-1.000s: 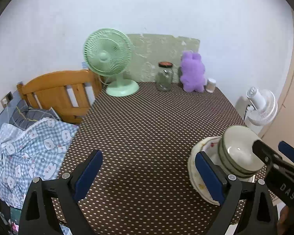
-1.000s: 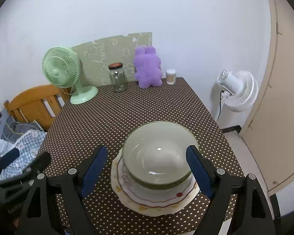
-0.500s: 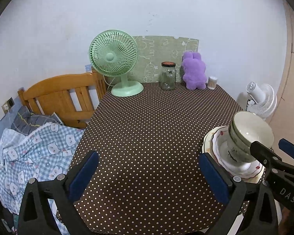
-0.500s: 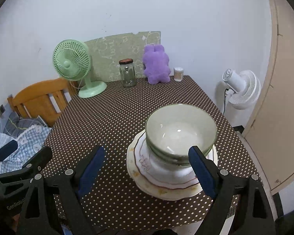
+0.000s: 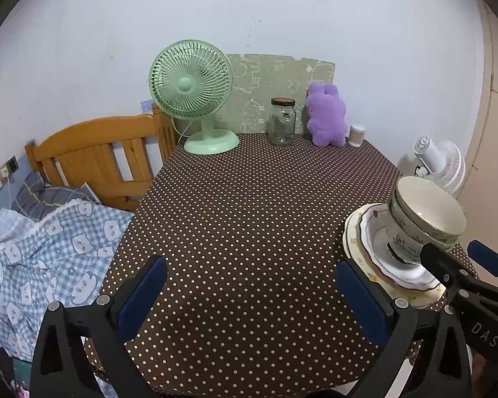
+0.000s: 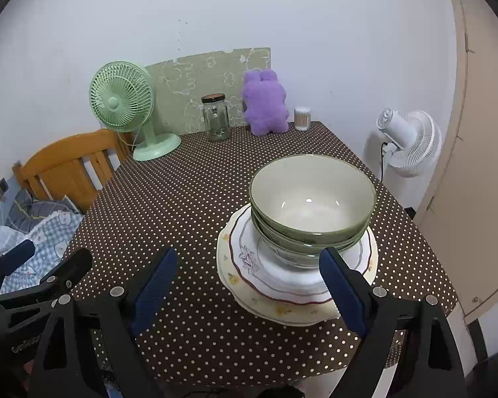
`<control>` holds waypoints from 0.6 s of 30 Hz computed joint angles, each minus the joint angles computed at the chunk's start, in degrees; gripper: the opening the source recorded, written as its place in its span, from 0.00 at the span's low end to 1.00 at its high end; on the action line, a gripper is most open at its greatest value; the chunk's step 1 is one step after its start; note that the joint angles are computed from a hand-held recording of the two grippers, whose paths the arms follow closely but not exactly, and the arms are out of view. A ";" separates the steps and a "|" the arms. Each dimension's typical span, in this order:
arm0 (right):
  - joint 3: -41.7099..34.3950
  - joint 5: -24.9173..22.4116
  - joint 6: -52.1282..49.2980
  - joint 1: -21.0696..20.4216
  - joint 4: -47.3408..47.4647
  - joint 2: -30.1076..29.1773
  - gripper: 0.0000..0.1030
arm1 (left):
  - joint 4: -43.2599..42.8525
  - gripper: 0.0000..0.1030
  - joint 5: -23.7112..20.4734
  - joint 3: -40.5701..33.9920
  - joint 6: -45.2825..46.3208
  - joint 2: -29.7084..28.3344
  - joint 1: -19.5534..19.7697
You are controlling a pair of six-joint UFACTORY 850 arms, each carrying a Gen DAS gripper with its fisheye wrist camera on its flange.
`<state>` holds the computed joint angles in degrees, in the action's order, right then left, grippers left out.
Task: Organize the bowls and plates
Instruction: 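Open both grippers and pull them back from the stack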
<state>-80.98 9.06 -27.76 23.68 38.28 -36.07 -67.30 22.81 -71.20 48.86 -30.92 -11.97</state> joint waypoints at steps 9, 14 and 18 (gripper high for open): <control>0.61 0.49 0.27 0.25 -0.47 0.31 0.87 | 0.73 1.00 0.58 1.07 -1.40 0.70 -0.02; 0.90 0.79 -0.79 0.40 0.26 0.57 0.87 | 0.27 1.00 0.67 1.13 -1.34 0.76 0.09; 0.90 0.77 -1.13 0.38 0.39 0.59 0.87 | -0.59 1.00 0.54 0.77 -0.70 0.55 0.12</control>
<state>-80.08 9.83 -28.89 24.05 38.67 -35.48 -67.89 23.35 -70.43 48.16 -30.37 -11.85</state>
